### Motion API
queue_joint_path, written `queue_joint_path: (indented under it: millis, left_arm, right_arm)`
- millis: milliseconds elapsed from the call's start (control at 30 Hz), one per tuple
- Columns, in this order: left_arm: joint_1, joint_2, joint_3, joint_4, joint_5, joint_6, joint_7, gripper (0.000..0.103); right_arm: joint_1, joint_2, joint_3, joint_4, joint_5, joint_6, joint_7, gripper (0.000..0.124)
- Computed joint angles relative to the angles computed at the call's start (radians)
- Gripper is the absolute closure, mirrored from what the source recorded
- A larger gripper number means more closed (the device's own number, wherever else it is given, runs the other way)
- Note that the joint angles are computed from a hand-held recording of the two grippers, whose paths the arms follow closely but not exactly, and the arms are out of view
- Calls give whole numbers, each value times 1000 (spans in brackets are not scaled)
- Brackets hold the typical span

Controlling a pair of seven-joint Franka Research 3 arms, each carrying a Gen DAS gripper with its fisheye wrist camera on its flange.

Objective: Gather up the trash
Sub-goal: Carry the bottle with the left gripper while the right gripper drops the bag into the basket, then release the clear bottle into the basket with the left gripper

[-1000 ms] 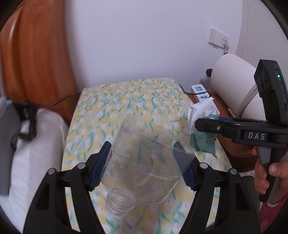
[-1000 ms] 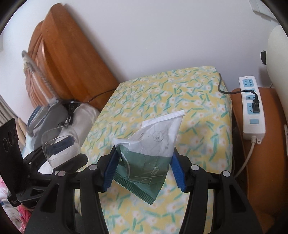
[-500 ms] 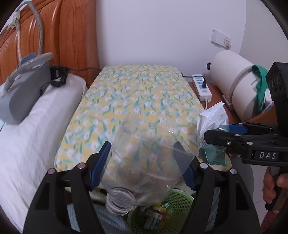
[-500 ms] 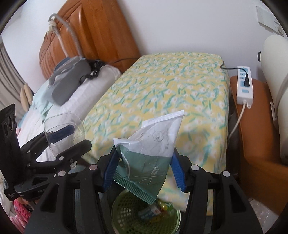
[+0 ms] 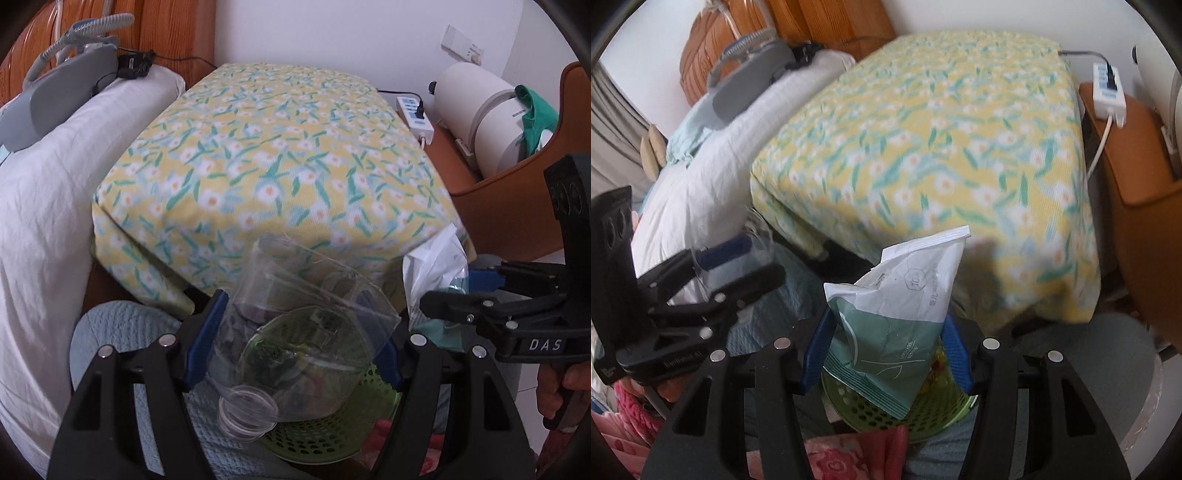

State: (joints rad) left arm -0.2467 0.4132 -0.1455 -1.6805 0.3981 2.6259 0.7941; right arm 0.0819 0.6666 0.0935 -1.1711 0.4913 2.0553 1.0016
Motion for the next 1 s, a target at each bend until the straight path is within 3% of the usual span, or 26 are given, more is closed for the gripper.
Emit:
queue_joint_path:
  millis: [667,767,1000]
  left_arm:
    - [21,-6,1,-42,-31,-16,-4,35]
    - [24,-7,-1,-44,-34,-22,-2,35]
    - [39,5,-23,-44,-75,-25,37,35]
  right_arm:
    - [50,0,-25,-97,-108,-65,-36,67]
    - [48,0,-27,-108,-106,-62,-31,45]
    - [37,-22,-31,-122,-97,-18,-19,34]
